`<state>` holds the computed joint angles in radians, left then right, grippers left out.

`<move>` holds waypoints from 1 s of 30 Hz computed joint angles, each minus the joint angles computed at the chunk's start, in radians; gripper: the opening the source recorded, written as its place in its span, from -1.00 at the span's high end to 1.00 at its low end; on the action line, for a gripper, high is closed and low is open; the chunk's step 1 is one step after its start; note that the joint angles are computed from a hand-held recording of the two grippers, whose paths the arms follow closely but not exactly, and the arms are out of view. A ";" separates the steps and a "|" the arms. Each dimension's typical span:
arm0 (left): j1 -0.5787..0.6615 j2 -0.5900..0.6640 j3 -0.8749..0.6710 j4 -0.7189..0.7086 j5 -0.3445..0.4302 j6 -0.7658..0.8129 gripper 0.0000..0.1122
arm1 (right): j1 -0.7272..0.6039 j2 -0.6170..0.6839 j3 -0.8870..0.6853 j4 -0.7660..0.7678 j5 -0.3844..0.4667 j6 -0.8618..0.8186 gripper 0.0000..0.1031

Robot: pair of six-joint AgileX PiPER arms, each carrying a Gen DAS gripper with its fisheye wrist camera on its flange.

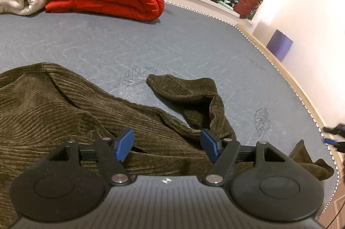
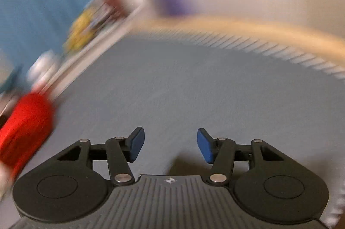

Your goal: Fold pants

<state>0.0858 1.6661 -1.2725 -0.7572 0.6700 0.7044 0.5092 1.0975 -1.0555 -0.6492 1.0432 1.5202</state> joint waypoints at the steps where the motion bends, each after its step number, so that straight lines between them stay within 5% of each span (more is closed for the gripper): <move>1: 0.001 0.003 -0.002 -0.001 0.000 0.000 -0.31 | -0.029 0.042 0.002 0.047 -0.050 -0.061 -0.09; 5: 0.010 0.013 -0.009 -0.008 0.003 0.009 -0.31 | -0.119 0.261 -0.040 0.169 -0.109 -0.183 -0.09; 9: 0.028 0.023 -0.019 -0.009 0.008 0.013 -0.32 | -0.089 0.423 -0.090 0.136 -0.025 -0.106 -0.07; 10: 0.034 0.028 -0.025 -0.008 0.011 0.014 -0.32 | -0.063 0.469 -0.138 0.095 0.036 -0.095 0.16; 11: 0.039 0.032 -0.029 -0.005 0.011 0.012 -0.32 | -0.042 0.502 -0.165 0.053 0.091 -0.055 0.72; 14: 0.051 0.046 -0.047 0.002 0.016 0.006 -0.32 | -0.058 0.467 -0.116 0.005 0.084 0.098 0.96; 18: 0.056 0.058 -0.065 0.004 0.018 -0.004 -0.32 | -0.089 0.342 -0.002 -0.296 -0.052 0.366 0.98; 22: 0.046 0.057 -0.063 -0.018 0.020 0.016 -0.32 | -0.169 0.319 0.032 -0.554 -0.060 0.459 1.00; 27: 0.026 0.040 -0.033 -0.033 0.018 0.068 -0.32 | -0.401 0.257 0.127 -0.166 -0.483 0.112 0.86; 30: 0.010 0.035 -0.020 -0.022 0.001 0.059 -0.32 | -0.352 0.324 0.056 0.011 -0.419 -0.188 0.34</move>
